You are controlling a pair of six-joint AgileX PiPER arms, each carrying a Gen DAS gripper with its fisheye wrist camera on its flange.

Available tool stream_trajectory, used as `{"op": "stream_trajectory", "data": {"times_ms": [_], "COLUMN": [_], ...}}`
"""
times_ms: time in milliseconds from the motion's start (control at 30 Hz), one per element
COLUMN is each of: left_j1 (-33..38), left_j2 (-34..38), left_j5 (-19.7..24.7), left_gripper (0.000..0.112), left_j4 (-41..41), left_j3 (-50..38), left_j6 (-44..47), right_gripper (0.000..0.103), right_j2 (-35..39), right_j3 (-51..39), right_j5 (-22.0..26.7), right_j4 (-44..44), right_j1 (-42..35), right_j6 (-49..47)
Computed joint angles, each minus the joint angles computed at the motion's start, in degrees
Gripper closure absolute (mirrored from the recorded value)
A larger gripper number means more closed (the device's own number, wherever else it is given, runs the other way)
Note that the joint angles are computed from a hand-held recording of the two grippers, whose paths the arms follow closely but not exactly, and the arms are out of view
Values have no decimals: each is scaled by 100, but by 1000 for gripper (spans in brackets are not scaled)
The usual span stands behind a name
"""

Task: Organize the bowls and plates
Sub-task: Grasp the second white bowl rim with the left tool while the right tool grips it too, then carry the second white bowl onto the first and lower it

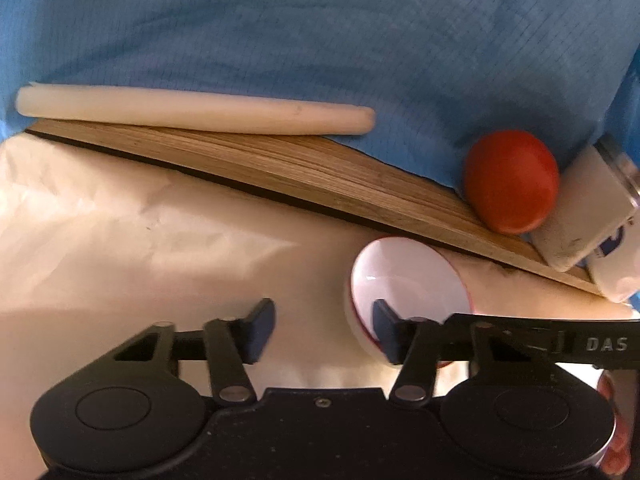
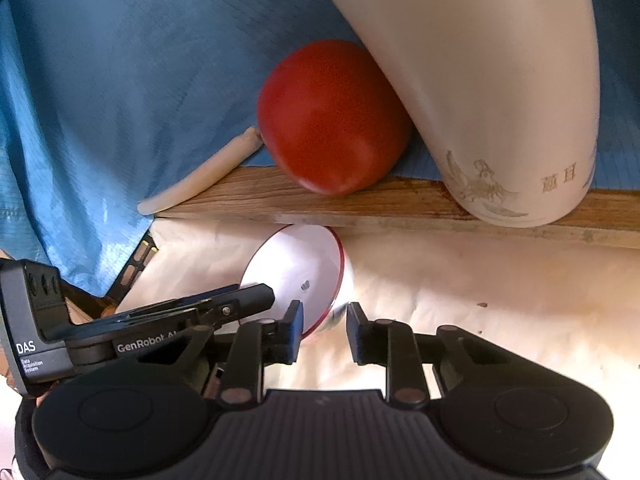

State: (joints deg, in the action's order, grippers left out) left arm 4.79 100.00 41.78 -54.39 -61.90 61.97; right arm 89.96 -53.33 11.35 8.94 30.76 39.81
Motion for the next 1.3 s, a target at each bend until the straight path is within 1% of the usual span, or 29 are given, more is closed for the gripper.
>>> {"op": "stream_trajectory", "data": {"times_ms": [67,133,167,233,267,367,500,700,767,867,933,1000,1100,1167,1300], "left_j1": [16,14,11,-8,-13,-76,-79,-163,-210,-189,-159,-163,-171,-235,-372], "left_j2": [15,3,-16,-84,-102,-201,-190,-143,-124,-142,-183,-248,-373,-478,-716], "left_j5": [112,174,198,240,276,155,208,124,74,155,186,230,298,282,342], "left_gripper": [69,78,80,92,95,95,96,97,97,98,98,98,98,98,98], "left_j4": [27,16,4,-17,-28,20,81,99,121,232,214,278,281,224,191], "left_j3": [-46,-47,-31,33,44,126,73,30,21,-26,3,16,103,193,377], "left_j6": [-55,-25,0,40,64,68,-57,-167,-225,-380,-388,-462,-434,-364,-317], "right_gripper": [77,77,77,78,78,78,78,79,78,78,78,78,78,78,78], "right_j2": [-19,-37,-44,-57,-74,-72,-70,-55,-59,-68,-78,-110,-287,-492,-882], "right_j3": [3,10,14,20,30,15,31,27,18,4,-4,0,134,291,526], "right_j5": [28,49,51,55,60,80,45,63,110,195,261,311,297,247,391], "right_j4": [-20,52,106,142,179,216,585,780,1074,1472,1518,1313,783,138,-1016], "right_j1": [-1,-8,-14,-15,-22,-30,-58,-73,-104,-134,-111,-60,66,155,344], "right_j6": [-6,-83,-134,-171,-209,-244,-578,-763,-1048,-1433,-1465,-1242,-605,129,1463]}}
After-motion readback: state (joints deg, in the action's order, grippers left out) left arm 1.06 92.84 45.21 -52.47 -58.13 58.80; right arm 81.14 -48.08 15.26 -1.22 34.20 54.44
